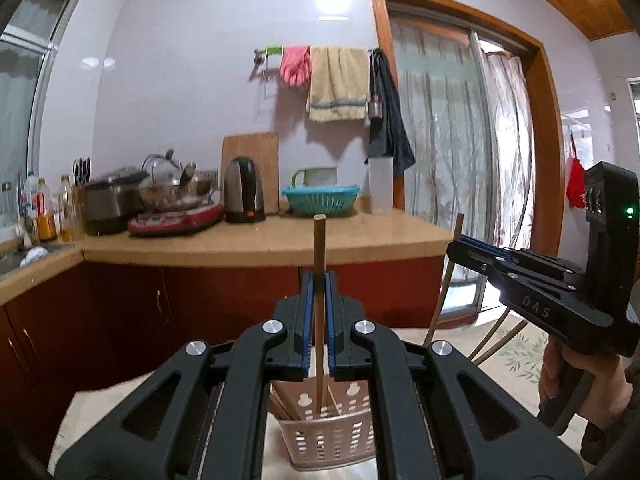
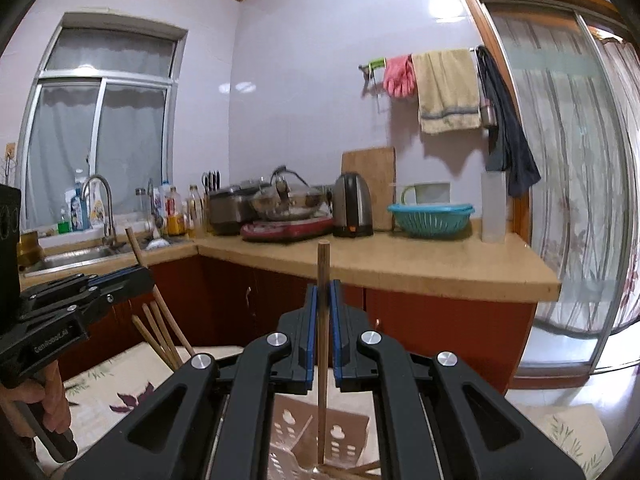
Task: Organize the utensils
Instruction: 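Lower the chopsticks into the holder and open both grippers, then move both open grippers back down to the last chopsticks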
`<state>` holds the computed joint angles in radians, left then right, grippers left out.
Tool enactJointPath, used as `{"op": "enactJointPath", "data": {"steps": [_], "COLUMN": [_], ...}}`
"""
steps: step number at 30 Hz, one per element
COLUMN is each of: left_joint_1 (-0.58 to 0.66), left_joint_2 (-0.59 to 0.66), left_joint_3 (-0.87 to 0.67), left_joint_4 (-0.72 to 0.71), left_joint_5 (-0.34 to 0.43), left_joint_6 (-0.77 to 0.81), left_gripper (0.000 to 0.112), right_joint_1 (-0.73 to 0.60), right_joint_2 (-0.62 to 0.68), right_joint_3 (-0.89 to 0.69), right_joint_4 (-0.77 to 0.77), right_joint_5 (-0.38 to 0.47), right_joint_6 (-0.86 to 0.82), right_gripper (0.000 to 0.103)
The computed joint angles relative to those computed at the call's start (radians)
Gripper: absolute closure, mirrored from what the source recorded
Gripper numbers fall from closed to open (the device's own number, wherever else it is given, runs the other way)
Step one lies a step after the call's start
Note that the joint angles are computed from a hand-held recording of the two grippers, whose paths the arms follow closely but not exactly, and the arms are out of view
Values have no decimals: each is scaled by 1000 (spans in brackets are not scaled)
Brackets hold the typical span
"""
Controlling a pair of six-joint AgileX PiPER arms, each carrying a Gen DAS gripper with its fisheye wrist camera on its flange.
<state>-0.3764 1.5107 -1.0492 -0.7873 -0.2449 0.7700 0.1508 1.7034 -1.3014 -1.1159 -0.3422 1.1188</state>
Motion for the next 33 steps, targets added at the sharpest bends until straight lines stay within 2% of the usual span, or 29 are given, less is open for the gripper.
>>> {"op": "enactJointPath", "data": {"steps": [3,6,8,10,15,19,21,27,30,33], "left_joint_1": [22,41,43,32,-20,-88,-126,-264,-318,-405], "left_joint_2": [28,42,35,10,-77,-163,-196,-278,-302,-320], "left_joint_3": [4,4,9,28,96,177,220,366,423,496], "left_joint_4": [43,72,41,-5,-196,-399,-457,-621,-665,-715], "left_joint_5": [17,31,35,22,-40,-122,-173,-320,-376,-467], "left_joint_6": [-69,-123,-101,-58,125,280,315,394,392,369], "left_gripper": [106,103,95,78,64,55,53,51,51,51], "right_joint_1": [12,18,19,21,29,26,25,46,81,111], "right_joint_2": [10,19,8,-26,-128,-230,-282,-365,-393,-415], "right_joint_3": [9,1,10,41,133,249,321,490,584,675], "right_joint_4": [2,-64,-74,-25,77,134,147,226,395,585], "right_joint_5": [21,35,33,31,40,37,39,60,74,66], "right_joint_6": [-20,47,63,20,-80,-122,-128,-191,-363,-545], "right_gripper": [96,94,80,70,65,63,63,62,62,62]}}
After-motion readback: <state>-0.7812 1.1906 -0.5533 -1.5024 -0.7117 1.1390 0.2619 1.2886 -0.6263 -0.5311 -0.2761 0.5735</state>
